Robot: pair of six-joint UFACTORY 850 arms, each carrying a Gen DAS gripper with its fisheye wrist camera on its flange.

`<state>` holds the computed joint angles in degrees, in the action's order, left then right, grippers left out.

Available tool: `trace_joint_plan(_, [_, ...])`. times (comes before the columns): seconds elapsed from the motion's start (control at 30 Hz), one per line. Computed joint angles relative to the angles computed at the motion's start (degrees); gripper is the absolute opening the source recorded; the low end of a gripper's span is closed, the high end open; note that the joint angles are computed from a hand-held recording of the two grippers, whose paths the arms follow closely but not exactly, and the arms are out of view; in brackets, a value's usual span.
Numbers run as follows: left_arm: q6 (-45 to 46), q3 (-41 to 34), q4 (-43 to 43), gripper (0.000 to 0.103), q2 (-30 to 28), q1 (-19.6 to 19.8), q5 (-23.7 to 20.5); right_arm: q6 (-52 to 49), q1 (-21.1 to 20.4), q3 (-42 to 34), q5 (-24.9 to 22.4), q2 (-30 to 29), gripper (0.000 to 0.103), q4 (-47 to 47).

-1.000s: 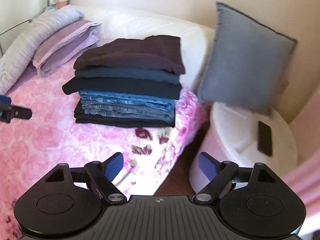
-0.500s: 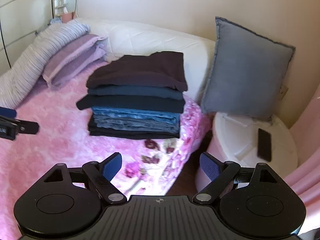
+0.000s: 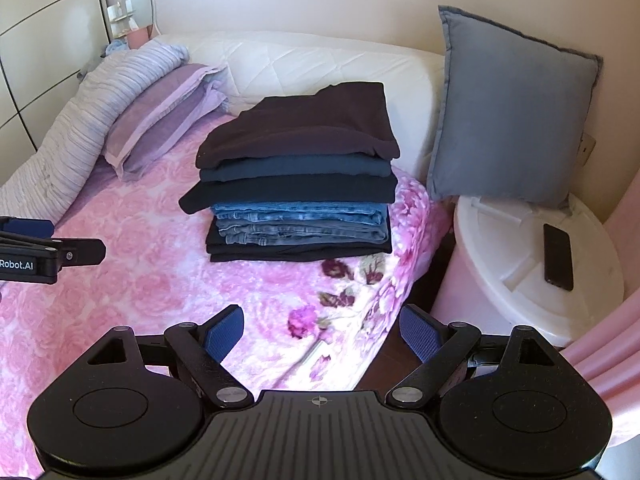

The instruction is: Fold clothes

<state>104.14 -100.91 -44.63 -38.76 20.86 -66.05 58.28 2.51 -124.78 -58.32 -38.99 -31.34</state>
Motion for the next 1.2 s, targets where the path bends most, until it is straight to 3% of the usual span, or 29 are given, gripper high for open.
trace_joint_plan(0.47, [-0.44, 0.12, 0.28, 0.095, -0.08, -0.21, 0.16, 0.08, 0.47, -2.31, -3.11, -1.21, 0.088, -2.02])
trace_joint_plan(0.67, [0.79, 2.17, -0.52, 0.095, 0.92, -0.43, 3.53, -2.01, 0.42, -6.63, -6.12, -3.52, 0.088, -1.85])
trace_joint_plan(0.87, [-0.39, 2.1, -0.68, 0.095, 0.54, -0.29, 3.4, -4.01, 0.76, -11.28, -9.22, -6.25, 0.088, -2.52])
trace_joint_plan(1.2, [-1.27, 1.8, -1.22, 0.096, 0.38, -0.18, 2.92, -4.5, 0.98, -13.96, -9.43, -7.76, 0.088, -3.07])
